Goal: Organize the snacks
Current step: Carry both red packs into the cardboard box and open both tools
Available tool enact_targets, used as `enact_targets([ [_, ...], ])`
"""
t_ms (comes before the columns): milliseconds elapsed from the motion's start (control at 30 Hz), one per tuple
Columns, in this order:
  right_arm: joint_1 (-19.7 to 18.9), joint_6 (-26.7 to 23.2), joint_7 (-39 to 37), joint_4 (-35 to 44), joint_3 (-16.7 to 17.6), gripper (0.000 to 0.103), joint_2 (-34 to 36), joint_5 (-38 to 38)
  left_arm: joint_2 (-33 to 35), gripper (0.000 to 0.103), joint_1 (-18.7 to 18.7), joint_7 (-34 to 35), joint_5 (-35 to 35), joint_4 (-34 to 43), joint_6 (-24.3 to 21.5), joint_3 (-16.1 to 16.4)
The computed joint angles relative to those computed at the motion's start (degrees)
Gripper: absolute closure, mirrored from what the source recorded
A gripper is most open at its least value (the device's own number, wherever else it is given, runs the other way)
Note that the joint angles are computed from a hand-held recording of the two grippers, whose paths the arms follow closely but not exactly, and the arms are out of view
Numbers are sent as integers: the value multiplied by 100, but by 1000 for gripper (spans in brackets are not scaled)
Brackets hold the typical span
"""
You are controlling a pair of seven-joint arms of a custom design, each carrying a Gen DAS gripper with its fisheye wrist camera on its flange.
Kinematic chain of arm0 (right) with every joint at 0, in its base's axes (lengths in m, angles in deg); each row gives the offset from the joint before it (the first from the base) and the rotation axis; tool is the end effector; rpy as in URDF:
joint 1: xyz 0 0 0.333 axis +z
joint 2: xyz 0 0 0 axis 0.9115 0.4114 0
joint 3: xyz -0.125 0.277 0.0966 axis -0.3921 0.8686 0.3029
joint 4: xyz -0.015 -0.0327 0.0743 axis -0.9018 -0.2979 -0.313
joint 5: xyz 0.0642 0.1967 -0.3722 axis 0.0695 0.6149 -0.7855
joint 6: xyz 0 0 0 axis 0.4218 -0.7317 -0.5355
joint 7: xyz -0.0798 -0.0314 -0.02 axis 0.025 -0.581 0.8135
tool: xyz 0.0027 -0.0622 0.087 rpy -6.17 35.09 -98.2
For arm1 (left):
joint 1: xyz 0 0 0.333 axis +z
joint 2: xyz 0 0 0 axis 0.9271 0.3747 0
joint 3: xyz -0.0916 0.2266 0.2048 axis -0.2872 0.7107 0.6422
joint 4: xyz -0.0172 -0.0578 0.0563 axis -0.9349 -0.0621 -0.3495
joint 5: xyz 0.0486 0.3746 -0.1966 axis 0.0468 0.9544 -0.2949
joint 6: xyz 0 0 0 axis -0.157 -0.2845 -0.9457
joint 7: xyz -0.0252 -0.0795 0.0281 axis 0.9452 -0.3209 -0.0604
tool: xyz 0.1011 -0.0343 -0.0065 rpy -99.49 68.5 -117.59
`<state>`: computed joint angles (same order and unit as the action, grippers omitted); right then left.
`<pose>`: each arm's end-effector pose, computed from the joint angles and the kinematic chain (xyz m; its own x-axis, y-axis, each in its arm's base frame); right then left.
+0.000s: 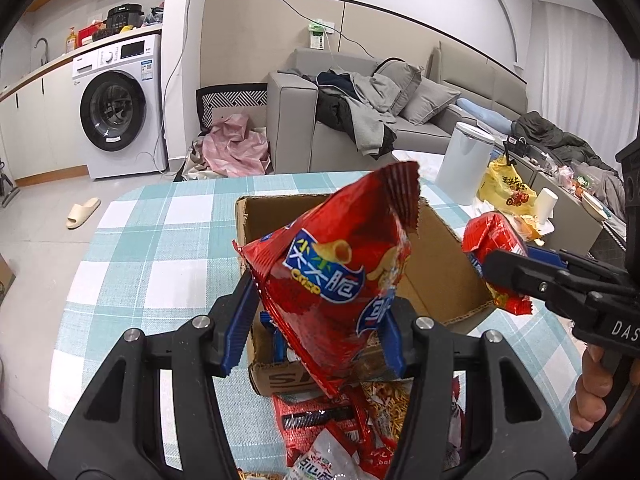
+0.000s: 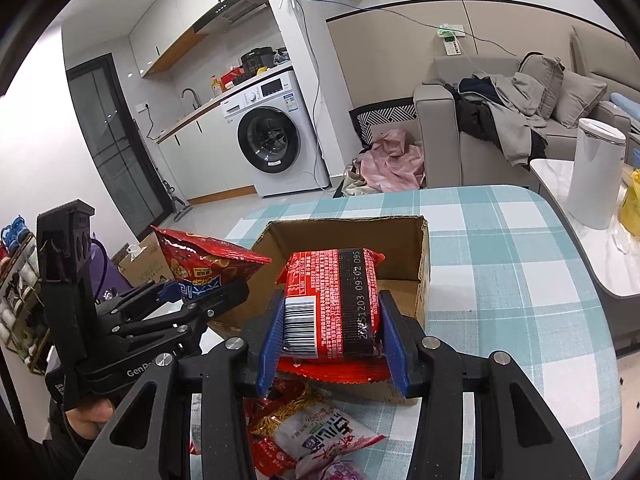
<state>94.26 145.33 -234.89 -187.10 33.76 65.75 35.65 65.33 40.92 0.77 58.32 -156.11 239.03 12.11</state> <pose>0.4374 0.4152 0.5805 -0.1573 -0.9487 -0.2742 -0.5425 0.3150 -0.7787 0.5512 -0.4651 0.5675 -0.6355 -0.7617 0.1266 -0.5200 0.3010 -0.7994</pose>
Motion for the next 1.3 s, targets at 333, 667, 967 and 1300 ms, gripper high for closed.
enact_targets([
  [333, -51, 144, -90, 63, -129, 58, 160, 145, 501, 51, -162, -108, 254, 525, -196, 145],
  [667, -77, 288, -183, 123, -244, 58, 355, 261, 873, 51, -290, -143, 437, 894, -362, 248],
  [967, -89, 396, -315, 81, -341, 58, 463, 396, 900, 51, -375, -166, 563, 874, -336, 285],
  [1300, -85, 359, -222, -8, -327, 58, 376, 243, 855, 51, -339, -111, 444, 845, -421, 227],
])
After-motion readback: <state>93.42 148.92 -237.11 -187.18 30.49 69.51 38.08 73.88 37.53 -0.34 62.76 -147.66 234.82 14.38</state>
